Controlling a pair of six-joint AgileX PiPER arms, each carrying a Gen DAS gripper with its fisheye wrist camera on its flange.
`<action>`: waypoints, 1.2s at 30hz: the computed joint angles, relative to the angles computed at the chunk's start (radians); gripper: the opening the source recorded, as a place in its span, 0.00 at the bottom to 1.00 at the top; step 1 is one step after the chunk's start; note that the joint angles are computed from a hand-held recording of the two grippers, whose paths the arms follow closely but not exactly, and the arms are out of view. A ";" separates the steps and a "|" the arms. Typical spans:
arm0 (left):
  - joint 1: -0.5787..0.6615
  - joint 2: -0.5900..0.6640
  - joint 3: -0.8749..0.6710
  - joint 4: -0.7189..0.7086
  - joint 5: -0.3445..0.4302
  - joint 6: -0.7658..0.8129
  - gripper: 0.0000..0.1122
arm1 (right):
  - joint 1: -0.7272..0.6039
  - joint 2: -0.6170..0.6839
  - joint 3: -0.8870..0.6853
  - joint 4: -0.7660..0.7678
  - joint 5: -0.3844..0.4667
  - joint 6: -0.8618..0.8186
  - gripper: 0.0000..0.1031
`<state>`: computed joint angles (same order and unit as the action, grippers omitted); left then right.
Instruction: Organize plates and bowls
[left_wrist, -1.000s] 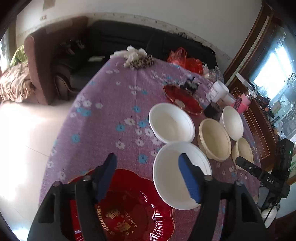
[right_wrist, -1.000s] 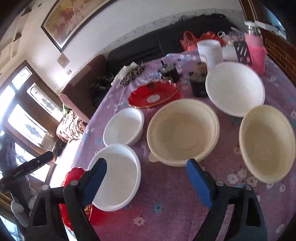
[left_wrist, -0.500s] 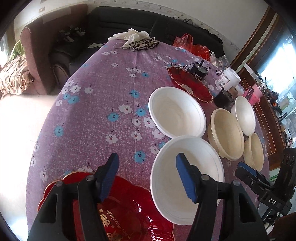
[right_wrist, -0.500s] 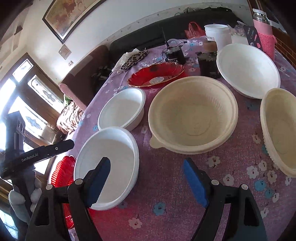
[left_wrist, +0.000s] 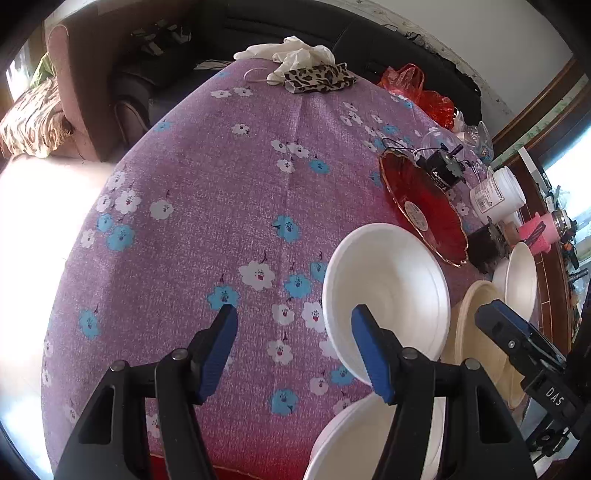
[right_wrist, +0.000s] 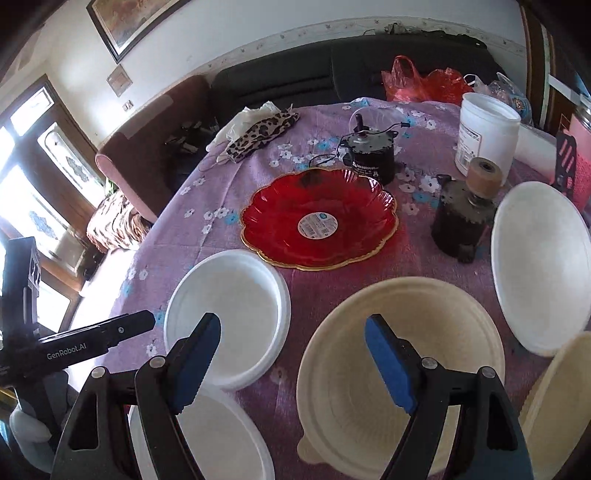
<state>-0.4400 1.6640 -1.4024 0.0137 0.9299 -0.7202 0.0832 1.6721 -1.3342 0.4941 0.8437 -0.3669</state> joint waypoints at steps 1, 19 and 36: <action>0.010 0.015 -0.008 -0.018 -0.003 0.016 0.56 | 0.016 0.020 -0.016 -0.024 0.001 0.018 0.82; 0.022 0.120 -0.041 -0.117 -0.008 0.127 0.56 | 0.098 0.139 -0.096 -0.151 -0.024 0.118 0.82; 0.018 0.134 -0.058 -0.118 0.004 0.130 0.56 | 0.150 0.138 -0.146 -0.252 -0.023 0.118 0.82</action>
<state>-0.4217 1.7982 -1.4607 -0.1046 0.9335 -0.5897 0.2337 1.8104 -1.4804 0.2418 0.8209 -0.2493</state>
